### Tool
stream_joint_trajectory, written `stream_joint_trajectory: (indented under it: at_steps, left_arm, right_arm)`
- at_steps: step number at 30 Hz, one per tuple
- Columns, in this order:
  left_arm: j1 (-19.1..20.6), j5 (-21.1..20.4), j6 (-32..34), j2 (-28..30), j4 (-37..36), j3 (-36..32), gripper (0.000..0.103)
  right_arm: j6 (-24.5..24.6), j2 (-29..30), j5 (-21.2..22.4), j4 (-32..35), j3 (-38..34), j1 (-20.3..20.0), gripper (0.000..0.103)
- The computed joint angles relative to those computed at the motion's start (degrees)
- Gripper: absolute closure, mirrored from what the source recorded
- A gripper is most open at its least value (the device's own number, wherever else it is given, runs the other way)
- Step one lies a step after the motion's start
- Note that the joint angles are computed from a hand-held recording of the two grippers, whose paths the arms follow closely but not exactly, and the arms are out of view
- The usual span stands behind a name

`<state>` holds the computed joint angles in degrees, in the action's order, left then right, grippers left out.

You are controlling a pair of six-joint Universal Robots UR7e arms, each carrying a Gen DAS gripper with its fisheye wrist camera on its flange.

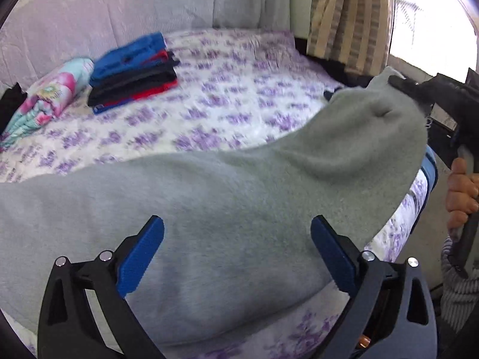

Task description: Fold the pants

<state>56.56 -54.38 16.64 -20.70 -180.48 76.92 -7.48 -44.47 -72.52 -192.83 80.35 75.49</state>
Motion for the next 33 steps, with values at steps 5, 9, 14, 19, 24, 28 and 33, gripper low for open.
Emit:
stream_joint_trajectory:
  at_steps: [5, 9, 14, 19, 24, 28, 33]
  left_arm:
    - [1.74, -1.15, -0.77, -6.41, -7.47, 9.31, 0.006]
    - [3.80, -0.76, -5.40, -12.64, -12.02, 16.76, 0.006]
    - [6.43, -2.33, -10.23, -19.61, -19.43, 24.95, 0.006]
    - [8.32, -0.57, -12.18, -24.56, -25.35, 30.49, 0.005]
    - [12.05, -1.69, -18.52, -28.08, -27.56, 34.28, 0.005]
    - [14.43, -4.00, -21.90, -29.10, -26.56, 34.77, 0.005]
    - [15.02, -3.37, -21.13, -28.81, -26.04, 33.95, 0.005]
  right_arm:
    - [-9.27, 1.12, -5.32, -3.34, 1.25, 4.81, 0.085]
    - [-17.79, 3.82, -11.11, -4.68, 0.23, 9.54, 0.085]
    - [-32.22, 10.82, -20.12, -6.63, -2.73, 15.58, 0.085]
    - [-43.50, 18.76, -25.71, -8.20, -5.78, 18.79, 0.085]
    - [-55.36, 25.23, -31.16, -10.83, -8.63, 20.22, 0.085]
    - [-65.02, 28.91, -36.75, -11.92, -10.75, 20.84, 0.070]
    - [-61.23, 23.15, -31.18, -5.63, -3.76, 20.68, 0.045]
